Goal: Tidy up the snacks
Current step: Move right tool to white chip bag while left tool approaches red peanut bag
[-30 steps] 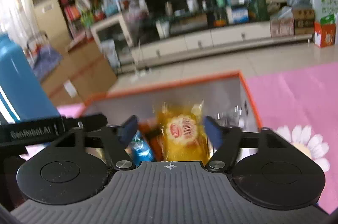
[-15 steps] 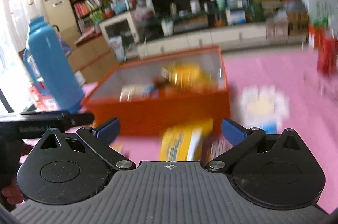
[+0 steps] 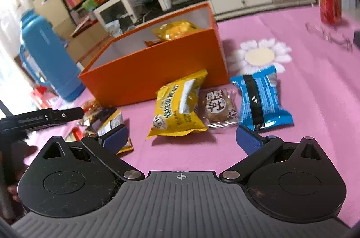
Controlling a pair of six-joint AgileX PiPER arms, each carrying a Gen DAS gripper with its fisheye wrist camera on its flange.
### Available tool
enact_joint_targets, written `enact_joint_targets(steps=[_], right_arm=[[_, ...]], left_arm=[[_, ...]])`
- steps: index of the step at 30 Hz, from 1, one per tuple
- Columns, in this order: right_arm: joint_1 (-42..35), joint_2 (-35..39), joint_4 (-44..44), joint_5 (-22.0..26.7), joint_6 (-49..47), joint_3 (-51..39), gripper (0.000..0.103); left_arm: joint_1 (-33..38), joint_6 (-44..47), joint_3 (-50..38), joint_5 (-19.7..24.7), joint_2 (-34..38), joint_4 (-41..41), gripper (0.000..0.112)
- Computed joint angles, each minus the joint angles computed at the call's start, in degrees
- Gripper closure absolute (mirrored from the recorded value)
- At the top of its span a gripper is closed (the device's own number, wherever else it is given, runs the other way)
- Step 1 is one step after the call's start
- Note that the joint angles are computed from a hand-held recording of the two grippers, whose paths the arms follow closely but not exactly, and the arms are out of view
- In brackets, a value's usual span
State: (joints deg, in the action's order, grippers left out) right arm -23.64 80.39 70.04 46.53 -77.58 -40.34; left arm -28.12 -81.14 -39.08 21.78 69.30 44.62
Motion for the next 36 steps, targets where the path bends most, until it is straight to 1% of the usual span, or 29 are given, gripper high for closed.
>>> enact_joint_targets(steps=[2,3,4,5,6,7,8,9,10,11,13,14,16,17,18,20,21,22,24,25,26,27,28,29,30,32,33,34,36], right_arm=[[-0.85,3.26,-0.85,2.53,3.77,-2.28,0.010],[-1.50,4.78,-0.93,4.16,5.06,-3.21,0.010],[-2.16,6.21,-0.97,5.73,6.00,-4.01,0.010],[-2.72,7.24,-1.07,6.88,6.76,-4.63,0.010],[-3.20,7.67,-0.87,7.30,6.78,-4.84,0.010],[-3.46,7.60,-0.62,6.93,6.31,-4.80,0.010],[-3.32,7.04,-0.66,5.89,6.01,-4.69,0.010],[-2.99,6.12,-0.73,3.77,4.88,-4.36,0.010],[-2.32,5.32,-0.68,1.25,3.54,-3.90,0.010],[-1.12,4.16,-0.72,-2.83,1.54,-3.38,0.010],[0.95,3.19,-1.06,-9.66,-0.99,-2.73,0.010],[1.63,3.58,-1.13,-12.45,-1.38,-3.00,0.010],[1.77,6.11,-0.17,-14.87,-1.46,-4.70,0.010],[1.87,7.61,-2.11,-15.68,1.72,-6.31,0.011],[1.47,8.63,-2.38,-15.59,3.10,-7.29,0.010],[0.51,10.18,-2.07,-14.70,4.54,-8.33,0.010],[0.33,10.75,-2.32,-14.29,5.21,-8.72,0.010],[-0.03,11.06,-1.97,-13.56,4.59,-8.84,0.010],[0.25,10.76,-2.29,-13.42,4.06,-8.73,0.010],[0.43,10.45,-2.44,-13.39,3.81,-8.66,0.010],[0.54,10.06,-2.18,-13.11,3.33,-8.51,0.010],[-0.30,9.90,-1.60,-12.12,1.98,-8.27,0.010],[-0.36,8.97,-1.54,-11.81,1.74,-7.48,0.010],[-0.53,8.56,-1.52,-11.34,1.47,-7.33,0.010],[-0.85,7.92,-1.18,-10.61,0.74,-6.89,0.010],[-1.35,6.77,-0.76,-8.64,-1.12,-5.93,0.010],[-1.28,6.22,-1.29,-7.97,-1.50,-5.48,0.010],[-1.18,5.90,-1.73,-7.59,-1.73,-5.15,0.010],[-0.53,5.09,-2.69,-7.08,-1.41,-4.42,0.010]], left_arm=[[2.41,3.24,-0.15,-4.68,1.46,-5.04,0.038],[1.94,3.11,-0.24,-6.18,2.21,-4.85,0.038],[0.53,0.94,-0.62,-6.41,3.10,-2.37,0.038],[-1.29,-2.32,-1.32,-6.03,4.34,1.75,0.038],[-3.29,-5.62,-2.52,-4.49,6.06,5.96,0.038],[-5.77,-8.02,-4.50,-1.06,8.53,9.08,0.038],[-7.62,-8.34,-6.50,2.44,10.99,9.91,0.038],[-9.39,-8.79,-8.37,6.15,13.47,10.52,0.038],[-10.75,-9.44,-9.82,8.83,15.89,11.30,0.038],[-11.09,-9.27,-10.57,9.22,17.42,11.31,0.038],[-11.69,-10.25,-10.76,8.15,19.10,13.15,0.038],[-11.87,-9.29,-10.92,7.22,19.63,13.04,0.039],[-12.11,-7.44,-10.44,3.57,19.77,12.24,0.039],[-12.98,-6.24,-10.41,3.13,19.88,12.22,0.039],[-14.57,-4.35,-10.85,4.23,20.28,12.08,0.039],[-16.07,-1.08,-9.96,4.74,19.74,11.26,0.039],[-16.92,0.21,-9.24,4.62,18.84,10.32,0.039],[-17.45,2.16,-7.96,3.48,17.26,8.46,0.039],[-17.39,6.76,-5.39,0.21,13.89,3.79,0.039],[-17.37,6.71,-3.58,-1.79,11.92,3.90,0.039],[-18.04,6.52,-2.95,-1.67,10.31,3.88,0.039],[-17.81,8.38,-1.69,-1.44,7.40,2.16,0.039],[-17.75,8.30,-0.31,-1.21,4.54,2.21,0.039],[-17.35,7.94,1.21,-0.16,0.92,3.02,0.037],[-17.13,7.47,2.49,2.54,-2.80,4.07,0.036],[-15.45,6.29,4.15,9.97,-8.22,6.83,0.034],[-14.11,5.54,5.31,13.02,-10.33,7.70,0.030],[-11.19,6.49,6.17,15.09,-11.86,6.27,0.028],[-5.12,7.26,7.98,15.15,-13.64,3.24,0.019]])
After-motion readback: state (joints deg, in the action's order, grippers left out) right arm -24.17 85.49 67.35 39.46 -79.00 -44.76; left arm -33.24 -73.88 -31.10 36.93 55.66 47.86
